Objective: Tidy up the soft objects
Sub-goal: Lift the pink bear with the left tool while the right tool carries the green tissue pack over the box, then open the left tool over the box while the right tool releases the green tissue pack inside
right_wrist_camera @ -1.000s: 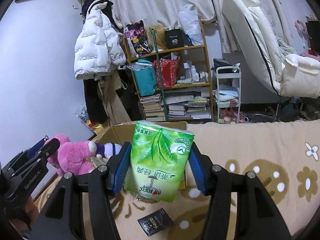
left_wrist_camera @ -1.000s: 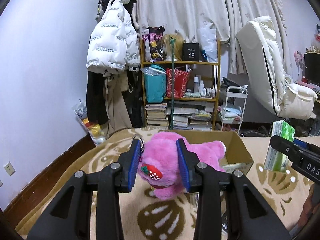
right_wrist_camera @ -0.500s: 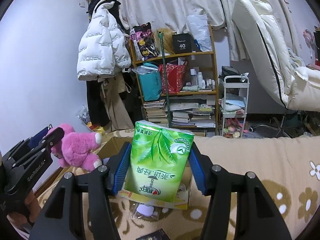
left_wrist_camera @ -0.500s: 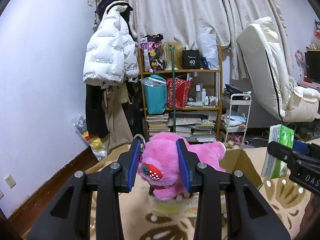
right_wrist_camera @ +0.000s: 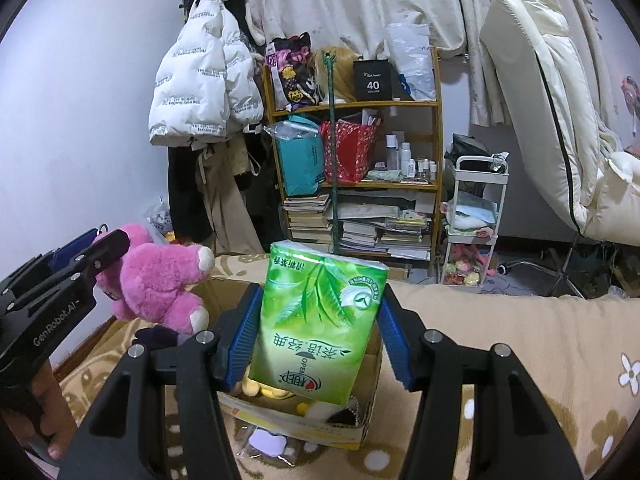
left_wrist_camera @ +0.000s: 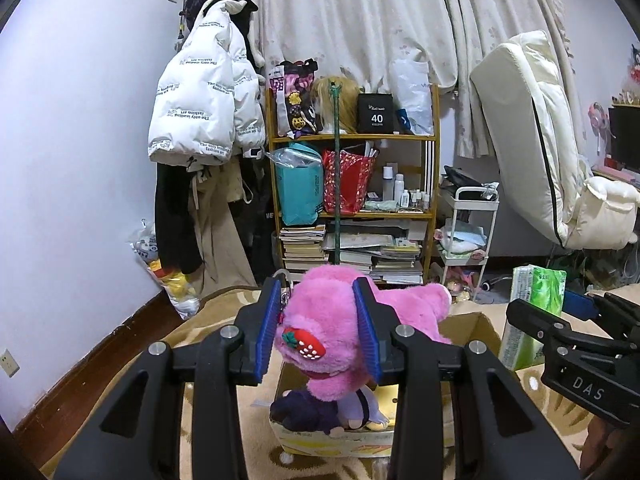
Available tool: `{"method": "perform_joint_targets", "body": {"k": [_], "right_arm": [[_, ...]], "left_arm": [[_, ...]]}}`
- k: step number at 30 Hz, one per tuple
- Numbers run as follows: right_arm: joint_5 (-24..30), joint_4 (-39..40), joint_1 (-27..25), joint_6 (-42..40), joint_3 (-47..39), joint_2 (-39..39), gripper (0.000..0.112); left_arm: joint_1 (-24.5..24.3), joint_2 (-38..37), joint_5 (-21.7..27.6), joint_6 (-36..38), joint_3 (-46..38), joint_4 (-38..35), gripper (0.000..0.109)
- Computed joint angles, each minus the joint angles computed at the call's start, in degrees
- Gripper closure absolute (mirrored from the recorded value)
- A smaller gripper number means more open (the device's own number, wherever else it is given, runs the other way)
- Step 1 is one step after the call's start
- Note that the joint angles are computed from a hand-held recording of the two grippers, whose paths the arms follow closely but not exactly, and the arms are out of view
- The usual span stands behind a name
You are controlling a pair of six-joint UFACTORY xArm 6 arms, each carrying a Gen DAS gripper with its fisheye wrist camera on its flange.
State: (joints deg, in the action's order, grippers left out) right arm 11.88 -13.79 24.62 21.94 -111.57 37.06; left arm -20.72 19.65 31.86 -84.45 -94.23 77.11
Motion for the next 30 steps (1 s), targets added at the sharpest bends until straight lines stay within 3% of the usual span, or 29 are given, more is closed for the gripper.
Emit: {"method": "perform_joint_targets", "body": {"k": [10,23,30], "right_arm": [[2.15,6.73,0.43,-6.84,-5.33,5.02,0.052],[3.43,17.14,0.91,-15.36,-3.86,6.09,0.052],[3.97,17.16,1.01,-15.78,-3.17,6.35,0.052]], "left_arm": [[1.47,5.02,-1.41,4.98,-3.48,-6.47,0.073],[0.56,10.59,-0.15,15.36,-8.51,-15.17,0.072],[0.69,10.92,-1.51,16.86,-8.68,-17.27,0.072]]}}
